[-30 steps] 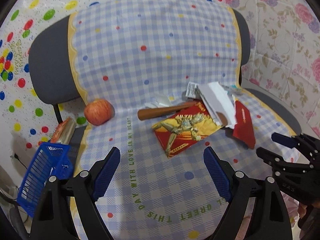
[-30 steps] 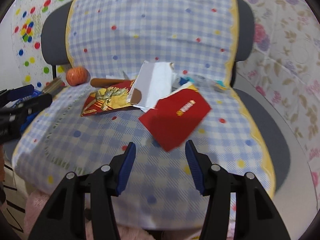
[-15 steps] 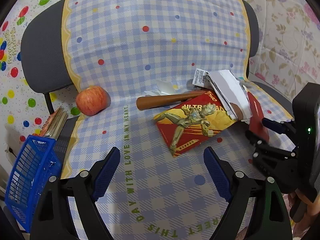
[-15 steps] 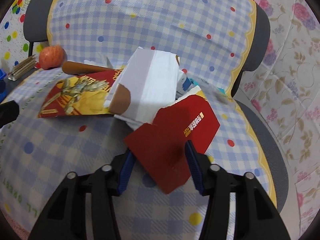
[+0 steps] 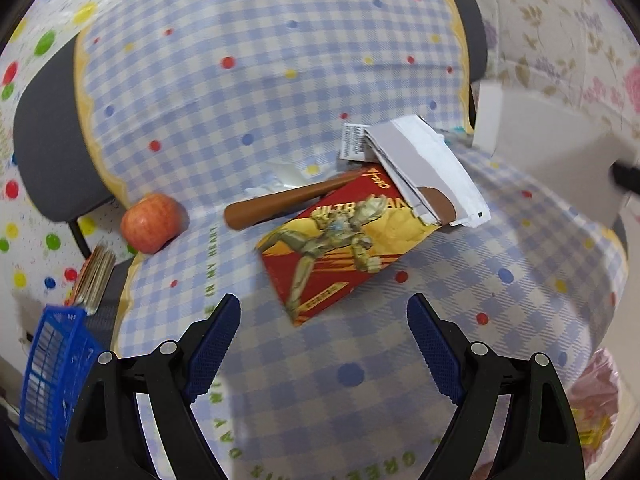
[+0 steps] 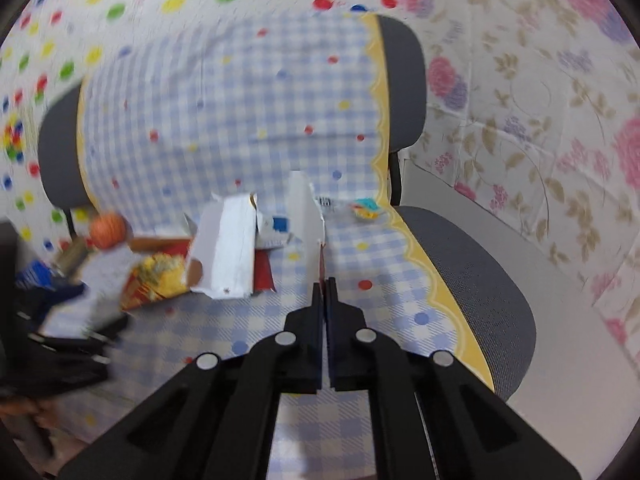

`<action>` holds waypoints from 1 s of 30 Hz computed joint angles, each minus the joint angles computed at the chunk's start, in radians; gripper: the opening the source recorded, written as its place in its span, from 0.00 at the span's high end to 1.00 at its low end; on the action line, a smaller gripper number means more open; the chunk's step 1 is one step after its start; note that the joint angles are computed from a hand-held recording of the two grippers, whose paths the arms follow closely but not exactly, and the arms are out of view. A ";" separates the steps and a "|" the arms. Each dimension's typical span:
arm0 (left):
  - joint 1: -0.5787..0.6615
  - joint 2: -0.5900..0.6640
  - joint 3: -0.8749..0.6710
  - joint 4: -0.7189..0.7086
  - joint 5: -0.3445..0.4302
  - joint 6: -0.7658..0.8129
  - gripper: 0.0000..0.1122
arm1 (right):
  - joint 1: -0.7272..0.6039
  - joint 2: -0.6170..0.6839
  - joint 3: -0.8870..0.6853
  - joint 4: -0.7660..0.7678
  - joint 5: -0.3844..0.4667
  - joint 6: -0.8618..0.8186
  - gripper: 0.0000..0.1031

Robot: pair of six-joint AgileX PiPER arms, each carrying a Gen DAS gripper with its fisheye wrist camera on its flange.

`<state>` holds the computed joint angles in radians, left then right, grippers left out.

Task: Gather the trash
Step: 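Grasp the white paper box with the right gripper and lift it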

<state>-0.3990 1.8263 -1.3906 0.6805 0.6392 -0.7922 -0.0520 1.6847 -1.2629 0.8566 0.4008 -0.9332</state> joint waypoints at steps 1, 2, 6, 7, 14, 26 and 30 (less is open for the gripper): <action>-0.003 0.022 -0.024 -0.002 0.007 0.011 0.24 | -0.011 -0.008 0.003 0.027 0.016 -0.023 0.98; -0.005 0.039 -0.044 -0.005 0.015 0.020 0.24 | -0.020 -0.012 0.003 0.048 0.034 -0.042 0.98; -0.015 0.123 -0.142 0.002 0.065 0.063 0.25 | -0.038 -0.004 -0.006 0.090 0.076 -0.071 0.98; -0.018 0.155 -0.182 0.003 0.094 0.086 0.25 | -0.040 -0.002 -0.005 0.095 0.079 -0.074 0.98; -0.008 0.253 -0.321 0.020 0.150 0.184 0.27 | -0.049 0.028 -0.028 0.076 0.094 -0.046 0.98; 0.032 0.004 -0.102 -0.131 0.032 0.209 0.93 | -0.084 -0.058 0.054 0.155 0.125 -0.118 0.98; 0.076 -0.125 -0.049 -0.346 0.014 0.302 1.00 | -0.103 -0.099 0.082 0.191 0.147 -0.145 0.98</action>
<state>-0.3232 1.7018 -1.4396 0.3350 0.6530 -0.4901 -0.1548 1.5857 -1.1809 1.0472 0.5478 -1.0782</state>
